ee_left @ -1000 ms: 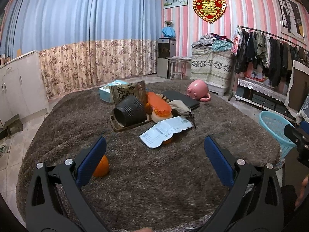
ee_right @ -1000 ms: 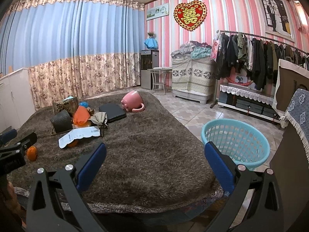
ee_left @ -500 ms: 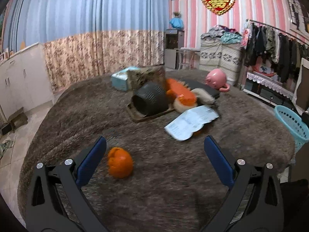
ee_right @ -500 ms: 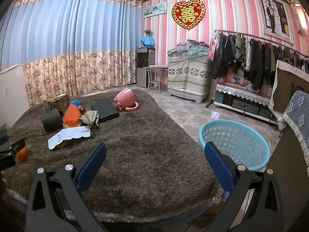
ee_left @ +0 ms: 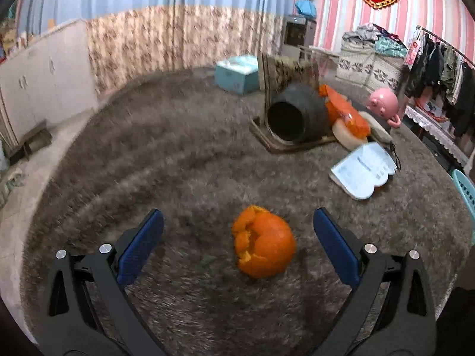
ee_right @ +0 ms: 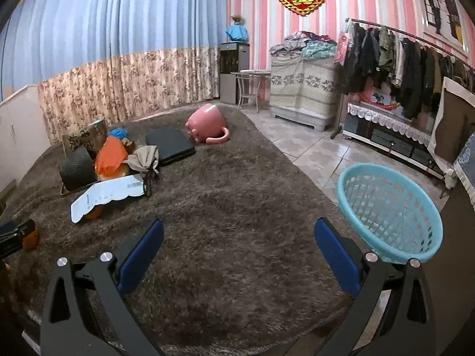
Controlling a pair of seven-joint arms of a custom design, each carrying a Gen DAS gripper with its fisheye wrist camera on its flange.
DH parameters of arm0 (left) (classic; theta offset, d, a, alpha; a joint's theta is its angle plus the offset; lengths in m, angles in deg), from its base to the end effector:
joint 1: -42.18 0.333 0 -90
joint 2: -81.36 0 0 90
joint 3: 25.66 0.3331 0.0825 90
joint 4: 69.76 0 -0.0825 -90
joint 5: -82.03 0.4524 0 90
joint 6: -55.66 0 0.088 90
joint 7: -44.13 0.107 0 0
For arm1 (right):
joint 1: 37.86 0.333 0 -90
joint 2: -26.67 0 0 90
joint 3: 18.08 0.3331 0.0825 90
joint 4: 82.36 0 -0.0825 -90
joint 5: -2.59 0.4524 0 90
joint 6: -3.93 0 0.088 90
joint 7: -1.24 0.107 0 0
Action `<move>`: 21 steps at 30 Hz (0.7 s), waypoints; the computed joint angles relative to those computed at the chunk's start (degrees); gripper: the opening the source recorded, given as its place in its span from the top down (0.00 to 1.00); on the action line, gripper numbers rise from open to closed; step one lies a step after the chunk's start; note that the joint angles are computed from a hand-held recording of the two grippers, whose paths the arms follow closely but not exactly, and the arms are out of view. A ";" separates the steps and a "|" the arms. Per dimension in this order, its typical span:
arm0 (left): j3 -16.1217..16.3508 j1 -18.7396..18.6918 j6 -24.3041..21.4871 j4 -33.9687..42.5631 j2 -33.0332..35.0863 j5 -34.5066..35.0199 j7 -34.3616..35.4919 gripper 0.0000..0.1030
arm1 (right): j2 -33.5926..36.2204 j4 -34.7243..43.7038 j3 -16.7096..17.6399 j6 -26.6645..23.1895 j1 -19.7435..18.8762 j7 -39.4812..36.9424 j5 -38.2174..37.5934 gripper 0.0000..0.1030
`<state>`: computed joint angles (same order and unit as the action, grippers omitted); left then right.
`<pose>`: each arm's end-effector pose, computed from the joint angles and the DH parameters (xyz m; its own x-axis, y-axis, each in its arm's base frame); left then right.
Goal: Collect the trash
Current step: 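Reach the left tool to the orange peel and close on it, then grasp the white paper leaflet with the right tool while left holds the peel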
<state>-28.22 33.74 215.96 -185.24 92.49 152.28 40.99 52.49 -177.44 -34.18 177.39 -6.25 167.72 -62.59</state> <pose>0.6512 -0.1705 0.3758 0.3170 -0.9428 0.1032 -0.5999 -0.2836 -0.7481 0.7084 0.2984 0.4058 0.1035 -0.9946 0.0066 -0.5185 -0.0596 -0.8530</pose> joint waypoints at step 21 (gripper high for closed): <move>3.64 -0.94 5.56 0.49 0.40 -4.86 8.80 0.70 | 20.48 27.81 20.34 -15.84 -7.95 -54.23 35.73 0.04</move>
